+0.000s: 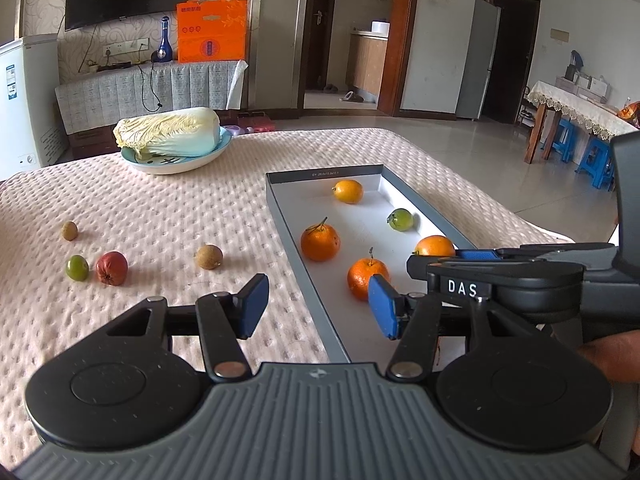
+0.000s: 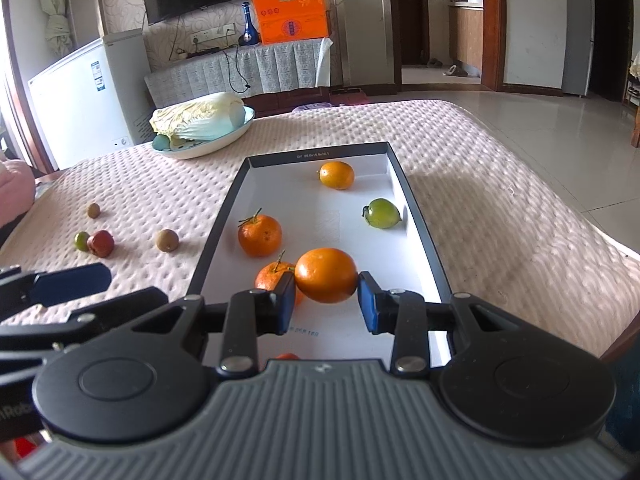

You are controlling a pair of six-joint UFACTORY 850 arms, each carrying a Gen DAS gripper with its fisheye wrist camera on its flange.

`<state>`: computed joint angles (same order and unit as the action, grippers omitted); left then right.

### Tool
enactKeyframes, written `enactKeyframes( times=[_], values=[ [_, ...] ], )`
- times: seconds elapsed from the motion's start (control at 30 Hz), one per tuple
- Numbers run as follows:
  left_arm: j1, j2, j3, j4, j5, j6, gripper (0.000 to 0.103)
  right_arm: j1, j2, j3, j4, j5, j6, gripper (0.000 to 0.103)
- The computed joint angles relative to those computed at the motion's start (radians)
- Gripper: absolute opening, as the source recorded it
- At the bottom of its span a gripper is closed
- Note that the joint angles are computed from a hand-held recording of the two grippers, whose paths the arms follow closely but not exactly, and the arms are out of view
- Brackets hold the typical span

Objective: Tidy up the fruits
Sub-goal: 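Lower the right gripper into the box and open it to release the orange, then move both grippers back toward the remaining fruits on the table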

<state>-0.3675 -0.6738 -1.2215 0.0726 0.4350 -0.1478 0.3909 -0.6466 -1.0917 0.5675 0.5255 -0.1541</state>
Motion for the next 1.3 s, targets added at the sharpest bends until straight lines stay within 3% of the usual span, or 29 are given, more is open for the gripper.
enactKeyframes(
  times=[0.3,0.47,0.67,1.3],
  values=[
    [0.003,-0.001,-0.002,0.003,-0.002,-0.004,0.061,0.005,-0.001,-0.001,0.042,0.035,-0.013,0.038],
    [0.004,-0.001,-0.002,0.013,-0.001,-0.015,0.061,0.008,0.011,0.024,0.027,0.110,0.027,0.047],
    [0.006,-0.002,-0.002,-0.004,0.001,-0.007,0.062,0.013,0.031,0.057,-0.008,0.198,0.101,0.047],
    [0.075,0.019,0.032,-0.102,0.020,0.054,0.062,0.092,-0.016,-0.030,-0.125,0.175,0.124,0.047]
  ],
)
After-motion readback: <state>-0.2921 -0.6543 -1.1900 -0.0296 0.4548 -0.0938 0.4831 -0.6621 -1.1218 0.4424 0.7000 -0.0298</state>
